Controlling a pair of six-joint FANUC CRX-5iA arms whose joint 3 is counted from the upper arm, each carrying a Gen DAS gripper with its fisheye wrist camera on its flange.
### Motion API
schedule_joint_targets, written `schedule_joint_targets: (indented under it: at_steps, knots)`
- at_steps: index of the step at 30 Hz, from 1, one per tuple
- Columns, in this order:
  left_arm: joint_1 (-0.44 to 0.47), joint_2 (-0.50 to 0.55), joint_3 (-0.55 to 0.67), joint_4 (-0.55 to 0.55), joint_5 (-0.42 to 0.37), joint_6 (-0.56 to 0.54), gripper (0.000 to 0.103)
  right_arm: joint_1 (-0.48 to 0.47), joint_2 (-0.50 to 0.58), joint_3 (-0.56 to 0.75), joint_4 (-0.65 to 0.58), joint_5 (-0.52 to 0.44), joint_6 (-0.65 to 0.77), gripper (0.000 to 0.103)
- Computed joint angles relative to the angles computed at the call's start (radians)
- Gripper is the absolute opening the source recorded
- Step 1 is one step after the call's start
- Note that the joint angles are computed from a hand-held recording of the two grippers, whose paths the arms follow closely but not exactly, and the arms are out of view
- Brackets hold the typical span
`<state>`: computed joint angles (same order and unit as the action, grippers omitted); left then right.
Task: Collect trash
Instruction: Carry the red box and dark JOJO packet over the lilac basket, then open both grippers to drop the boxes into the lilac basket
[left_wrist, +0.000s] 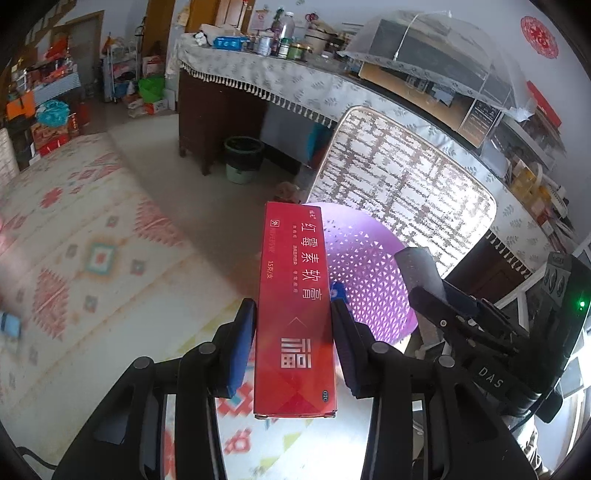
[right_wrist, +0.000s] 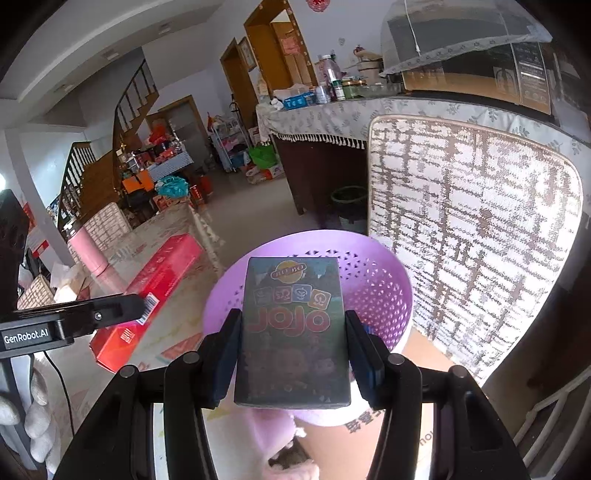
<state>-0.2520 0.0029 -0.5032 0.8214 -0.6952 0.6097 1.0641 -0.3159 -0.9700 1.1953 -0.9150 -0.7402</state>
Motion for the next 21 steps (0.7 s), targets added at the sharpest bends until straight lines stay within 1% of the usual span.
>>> schedule_joint_targets:
  at_steps: [7,13,15,16,17,19,21]
  knots:
    - [-0.051,0.071,0.081,-0.034,0.008,0.046,0.04,-0.079,-0.011,-0.011,0.012,0.048,0.022,0.059]
    - [-0.09,0.118,0.149,-0.101,0.037,0.113,0.04,-0.148,-0.001,-0.013,0.028,0.104,0.037,0.059]
    - [-0.097,0.129,0.165,-0.106,0.041,0.121,0.047,-0.176,0.01,-0.008,0.039,0.13,0.05,0.06]
    - [-0.098,0.13,0.169,-0.11,0.041,0.124,0.06,-0.18,0.02,-0.002,0.034,0.126,0.056,0.06]
    - [-0.1,0.128,0.168,-0.111,0.048,0.124,0.069,-0.178,0.024,0.002,0.031,0.116,0.052,0.061]
    - [-0.1,0.109,0.146,-0.106,0.069,0.11,0.07,-0.185,0.015,-0.007,0.055,0.125,0.018,0.067]
    - [-0.093,0.092,0.131,-0.113,0.067,0.106,0.07,-0.176,0.008,-0.014,0.067,0.118,-0.001,0.068]
